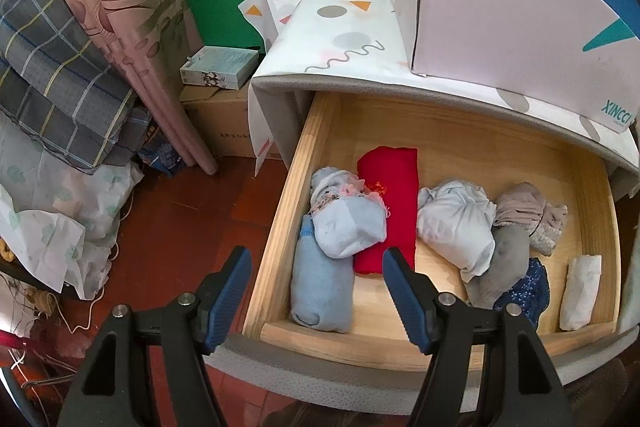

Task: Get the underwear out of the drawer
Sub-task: 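Lift the white rolled garment with the right tool and carry it over the white box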

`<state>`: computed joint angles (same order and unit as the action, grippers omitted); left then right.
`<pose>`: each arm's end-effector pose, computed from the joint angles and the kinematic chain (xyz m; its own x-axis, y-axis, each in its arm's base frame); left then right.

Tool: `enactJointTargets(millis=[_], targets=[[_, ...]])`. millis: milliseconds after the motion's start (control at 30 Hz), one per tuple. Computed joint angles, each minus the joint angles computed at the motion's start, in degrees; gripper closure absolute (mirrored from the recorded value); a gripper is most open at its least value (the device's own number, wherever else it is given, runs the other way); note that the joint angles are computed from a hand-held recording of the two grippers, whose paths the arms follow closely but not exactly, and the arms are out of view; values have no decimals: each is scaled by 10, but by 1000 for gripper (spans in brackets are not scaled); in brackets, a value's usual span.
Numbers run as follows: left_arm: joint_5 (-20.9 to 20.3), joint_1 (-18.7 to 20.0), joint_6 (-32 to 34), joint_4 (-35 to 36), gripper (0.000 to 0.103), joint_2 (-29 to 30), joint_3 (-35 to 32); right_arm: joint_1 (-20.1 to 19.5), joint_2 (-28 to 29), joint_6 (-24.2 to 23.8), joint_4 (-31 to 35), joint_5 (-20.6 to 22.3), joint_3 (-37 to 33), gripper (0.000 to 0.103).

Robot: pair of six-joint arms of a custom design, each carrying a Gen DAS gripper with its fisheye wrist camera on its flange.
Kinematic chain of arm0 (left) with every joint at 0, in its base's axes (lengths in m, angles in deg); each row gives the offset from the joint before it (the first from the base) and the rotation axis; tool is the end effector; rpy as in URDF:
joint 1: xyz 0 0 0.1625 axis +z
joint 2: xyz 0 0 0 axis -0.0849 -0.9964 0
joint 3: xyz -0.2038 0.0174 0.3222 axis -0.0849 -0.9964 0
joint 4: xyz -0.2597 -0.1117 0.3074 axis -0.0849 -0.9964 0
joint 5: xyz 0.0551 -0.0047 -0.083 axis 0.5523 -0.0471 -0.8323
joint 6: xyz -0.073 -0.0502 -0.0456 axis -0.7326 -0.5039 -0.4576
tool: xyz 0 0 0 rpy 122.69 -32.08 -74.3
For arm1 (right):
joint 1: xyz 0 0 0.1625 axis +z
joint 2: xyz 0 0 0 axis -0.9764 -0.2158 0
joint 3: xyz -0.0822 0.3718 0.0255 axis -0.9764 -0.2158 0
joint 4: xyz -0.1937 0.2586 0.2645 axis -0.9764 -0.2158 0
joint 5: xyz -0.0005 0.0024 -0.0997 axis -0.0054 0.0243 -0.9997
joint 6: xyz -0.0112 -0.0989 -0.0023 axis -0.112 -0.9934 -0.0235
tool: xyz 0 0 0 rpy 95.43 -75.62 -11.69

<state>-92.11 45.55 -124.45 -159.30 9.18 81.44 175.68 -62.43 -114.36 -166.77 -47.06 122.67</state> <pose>-0.2906 -0.5313 0.0797 -0.4483 -0.6323 -0.6318 -0.0307 0.7173 -0.6961 0.1777 -0.6324 0.3348 -0.6185 -0.5675 0.5436 -0.6585 0.7517 0.0356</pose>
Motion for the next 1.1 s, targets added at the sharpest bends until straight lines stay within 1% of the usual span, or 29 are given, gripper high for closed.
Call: enactJointTargets(millis=[133, 300, 400, 533, 700, 800, 833, 867, 933, 1033, 1067, 1100], targets=[[1, 0, 0, -5, 33, -3, 4, 10, -9, 10, 34, 16, -21, 76], [3, -1, -7, -10, 33, -7, 9, 27, -12, 10, 46, 32, -46, 76], [4, -1, -8, -15, 33, -9, 13, 39, -5, 5, 47, 39, -73, 76], [4, -2, -7, -18, 33, -11, 15, 58, 25, 2, 44, 43, -127, 76], [5, -2, -8, -15, 33, -10, 14, 81, 91, -10, 37, 37, -223, 76], [5, -2, -9, -13, 33, -8, 13, 92, 145, -31, 19, 21, -287, 76], [4, -2, -10, -12, 33, -8, 12, 96, 174, -39, 18, 11, -322, 76], [4, -2, -8, -14, 33, -8, 13, 97, 190, -41, 21, 7, -342, 75], [4, -2, -10, -11, 33, -8, 12, 99, 245, -42, 42, -9, -412, 75], [5, -2, -11, -12, 33, -8, 12, 97, 310, -47, 77, -37, -493, 74], [7, -3, -10, -14, 33, -8, 13, 95, 320, -47, 82, -45, -501, 74], [7, -2, -9, -15, 33, -8, 14, 93, 343, -41, 101, -53, -530, 74]])
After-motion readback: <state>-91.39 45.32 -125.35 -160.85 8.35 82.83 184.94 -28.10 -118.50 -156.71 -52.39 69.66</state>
